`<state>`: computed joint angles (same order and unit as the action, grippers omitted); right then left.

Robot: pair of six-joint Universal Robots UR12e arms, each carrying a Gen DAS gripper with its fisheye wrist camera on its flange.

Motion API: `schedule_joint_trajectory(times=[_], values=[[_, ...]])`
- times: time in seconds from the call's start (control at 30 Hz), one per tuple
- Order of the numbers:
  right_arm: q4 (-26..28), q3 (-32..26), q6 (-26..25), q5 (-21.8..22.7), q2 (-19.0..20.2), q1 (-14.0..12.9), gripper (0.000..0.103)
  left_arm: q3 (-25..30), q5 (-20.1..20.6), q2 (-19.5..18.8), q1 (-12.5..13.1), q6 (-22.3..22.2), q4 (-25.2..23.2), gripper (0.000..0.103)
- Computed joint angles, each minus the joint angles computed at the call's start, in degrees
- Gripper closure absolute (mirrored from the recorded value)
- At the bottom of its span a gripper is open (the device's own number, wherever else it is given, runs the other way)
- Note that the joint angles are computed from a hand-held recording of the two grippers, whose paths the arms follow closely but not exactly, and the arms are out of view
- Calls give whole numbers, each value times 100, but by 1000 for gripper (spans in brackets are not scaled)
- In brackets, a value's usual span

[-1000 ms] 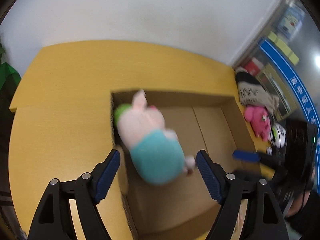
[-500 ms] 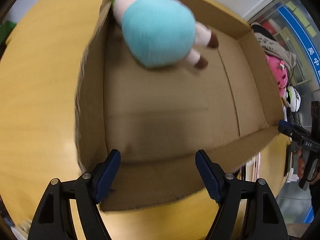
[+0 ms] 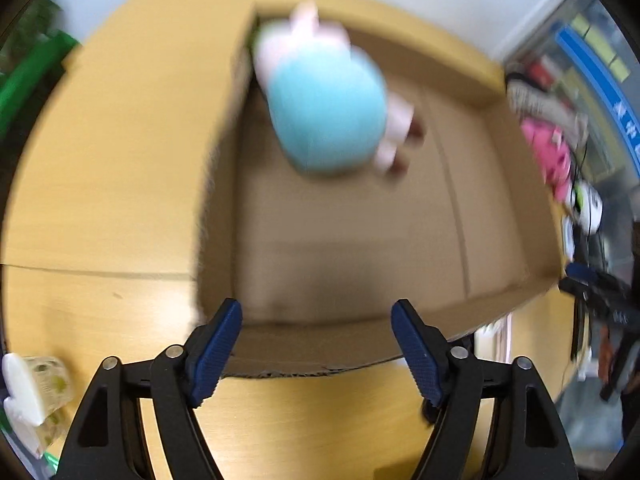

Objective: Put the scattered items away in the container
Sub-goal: 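Open the left gripper to drop the plush pig into the box, then withdraw the left gripper and move it toward the pink pen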

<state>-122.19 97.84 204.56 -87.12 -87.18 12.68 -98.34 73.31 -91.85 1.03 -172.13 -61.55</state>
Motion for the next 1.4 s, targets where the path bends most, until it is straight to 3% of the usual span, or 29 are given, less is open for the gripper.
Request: schedule_joint_trajectory(times=[0.07,0.1,0.2,0.4,0.57,1.4], values=[[-193,-143,-49,-345,-58,177,17,-44,65,198,-56,-137,461,3],[-249,-224,-91,-536,-79,265,17,-45,57,274,-66,-167,644,1],[-423,-474,-156,-1080,-90,527,17,-83,151,497,-132,-286,1072,0],[-444,-721,-154,-1543,-135,790,17,-158,45,823,-53,-308,1360,0],[-321,-772,-131,-1703,-195,883,17,-113,82,873,-192,-187,1383,0],[13,-779,129,-1876,-274,1063,17,-208,-331,980,-320,-182,1082,0]])
